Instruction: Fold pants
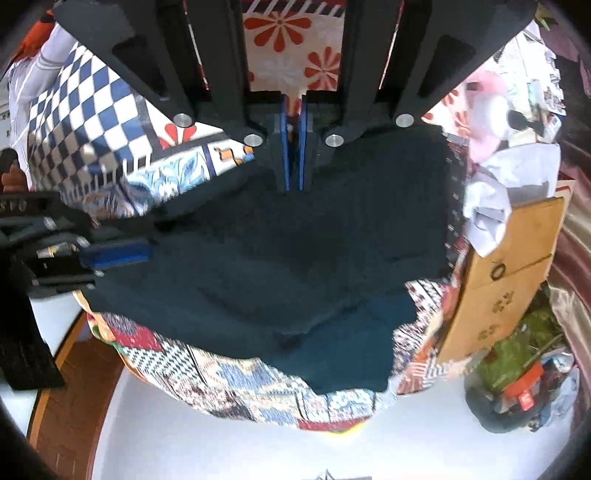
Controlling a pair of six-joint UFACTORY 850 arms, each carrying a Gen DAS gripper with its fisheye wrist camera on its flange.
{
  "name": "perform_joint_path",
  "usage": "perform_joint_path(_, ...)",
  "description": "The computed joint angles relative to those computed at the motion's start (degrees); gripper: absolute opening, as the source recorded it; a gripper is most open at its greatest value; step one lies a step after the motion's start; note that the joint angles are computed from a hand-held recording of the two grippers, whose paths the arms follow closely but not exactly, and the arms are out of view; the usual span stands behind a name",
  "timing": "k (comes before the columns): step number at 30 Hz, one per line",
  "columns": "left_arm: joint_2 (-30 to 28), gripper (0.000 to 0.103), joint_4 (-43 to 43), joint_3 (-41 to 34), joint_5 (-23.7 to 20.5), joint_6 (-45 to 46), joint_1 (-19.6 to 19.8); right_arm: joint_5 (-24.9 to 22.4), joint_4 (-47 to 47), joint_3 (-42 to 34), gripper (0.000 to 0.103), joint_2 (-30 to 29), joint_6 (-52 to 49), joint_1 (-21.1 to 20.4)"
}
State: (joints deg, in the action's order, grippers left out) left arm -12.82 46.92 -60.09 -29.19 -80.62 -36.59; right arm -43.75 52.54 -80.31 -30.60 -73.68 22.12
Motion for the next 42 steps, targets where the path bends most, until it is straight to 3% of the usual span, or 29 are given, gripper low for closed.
perform_joint_path(2, -0.28, 0.027, -0.39, -1.88, -2.68, -0.07, 0.65, 0.93, 1.83, 1.19, 0.034, 1.26, -0.98, -1.14)
perform_joint_path(4, -1.88, 0.064, 1.23, -4.6, -5.31, -2.3, 1.41, 1.98, 4.82, 2.33, 0.044, 2.36, -3.02, -2.62)
perform_joint_path(6, -2.81, 0.066, 3.03, -5.64, -4.97, -4.12, 2.13, 4.19, 8.2, 3.24, 0.053, 3.07, -4.92, -4.17)
perform_joint_path(11, -9.14, 0.066, -7.13, -10.81, -0.47, 6.89, 3.77, 11.21, 5.36, 2.45, 0.053, 1.43, 3.37, -7.08)
perform_joint_path(15, -11.11, 0.066, -3.25, -11.39, -2.76, 4.25, 1.66, 11.37, 3.49, 4.13, 0.053, 0.81, 5.83, -9.34)
perform_joint_path(21, -10.67, 0.066, -6.48, -13.69, -7.56, 16.93, 0.2, 10.93, 13.07, 10.86, 0.053, 5.93, 0.73, -14.23)
perform_joint_path(25, -13.21, 0.081, -7.3, -18.77, -7.25, 19.65, 1.55, 12.97, 14.91, 13.57, 0.053, 7.59, 2.36, -17.91)
perform_joint_path(29, -20.54, 0.081, -17.96, -28.24, -7.36, 30.33, 4.03, 14.65, 16.68, 15.04, 0.053, 7.42, 6.05, -21.59)
perform_joint_path(37, -33.61, 0.081, -37.78, -46.28, -12.13, 50.75, 6.01, 10.81, 21.88, 14.98, 0.053, 4.64, 10.57, -26.45)
perform_joint_path(42, -40.66, 0.084, -40.36, -57.57, -17.63, 53.81, 6.08, 10.2, 27.18, 14.95, 0.054, 3.4, 6.49, -26.8)
